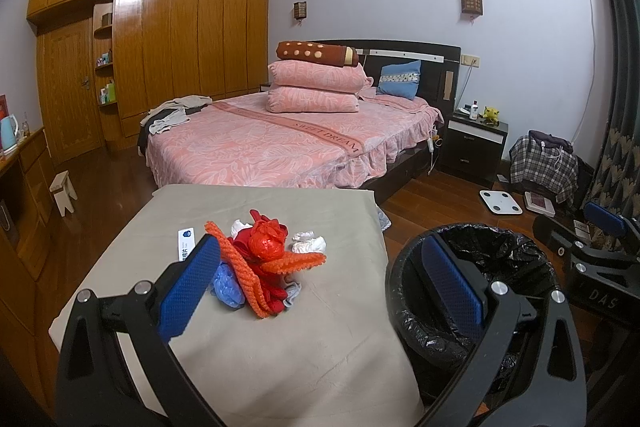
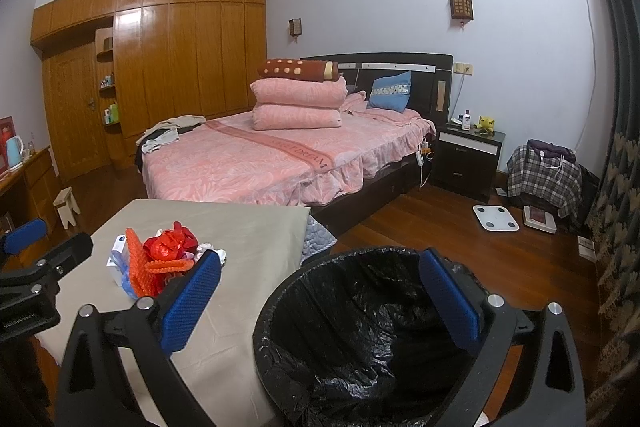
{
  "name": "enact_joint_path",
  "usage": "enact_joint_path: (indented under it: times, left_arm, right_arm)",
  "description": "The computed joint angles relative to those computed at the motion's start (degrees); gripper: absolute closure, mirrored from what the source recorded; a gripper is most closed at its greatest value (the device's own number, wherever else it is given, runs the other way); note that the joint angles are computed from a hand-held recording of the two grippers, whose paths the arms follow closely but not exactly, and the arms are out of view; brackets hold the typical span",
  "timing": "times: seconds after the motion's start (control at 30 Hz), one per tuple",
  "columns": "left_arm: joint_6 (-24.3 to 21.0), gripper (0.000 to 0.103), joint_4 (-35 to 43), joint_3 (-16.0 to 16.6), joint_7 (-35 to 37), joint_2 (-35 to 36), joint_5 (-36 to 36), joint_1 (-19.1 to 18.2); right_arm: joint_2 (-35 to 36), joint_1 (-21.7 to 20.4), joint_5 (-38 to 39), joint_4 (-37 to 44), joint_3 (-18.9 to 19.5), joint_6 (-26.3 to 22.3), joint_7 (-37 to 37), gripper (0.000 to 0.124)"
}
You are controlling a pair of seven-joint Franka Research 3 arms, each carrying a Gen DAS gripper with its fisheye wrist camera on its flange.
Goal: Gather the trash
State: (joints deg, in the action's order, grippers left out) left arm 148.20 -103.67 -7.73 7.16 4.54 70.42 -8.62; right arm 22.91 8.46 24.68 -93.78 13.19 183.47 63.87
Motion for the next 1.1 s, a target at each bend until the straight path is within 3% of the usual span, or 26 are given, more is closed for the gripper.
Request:
enact_joint_path:
  times: [0.77, 0.87, 1.1]
  left_arm:
    - [-0.04, 0.005, 0.07, 0.03, 0.20, 0.04, -0.32, -0.03]
    - [-0.06, 0.005, 0.05, 0.04, 0.00, 0.06, 0.01, -0.06]
    - [-0.04, 0.005, 0.07, 0.04, 0.06, 0.08, -0.15, -0.05]
  right_arm:
    - [0.37, 1.14, -0.74, 0.68, -1.31, -0.56, 1.09, 0.027]
    - [-0.03, -1.07, -0.05, -0.32, 0.91, -0.31, -0.41, 0.027]
    - [0.15, -0.26, 0.05, -0.03, 0.08, -0.38, -0.15, 0.027]
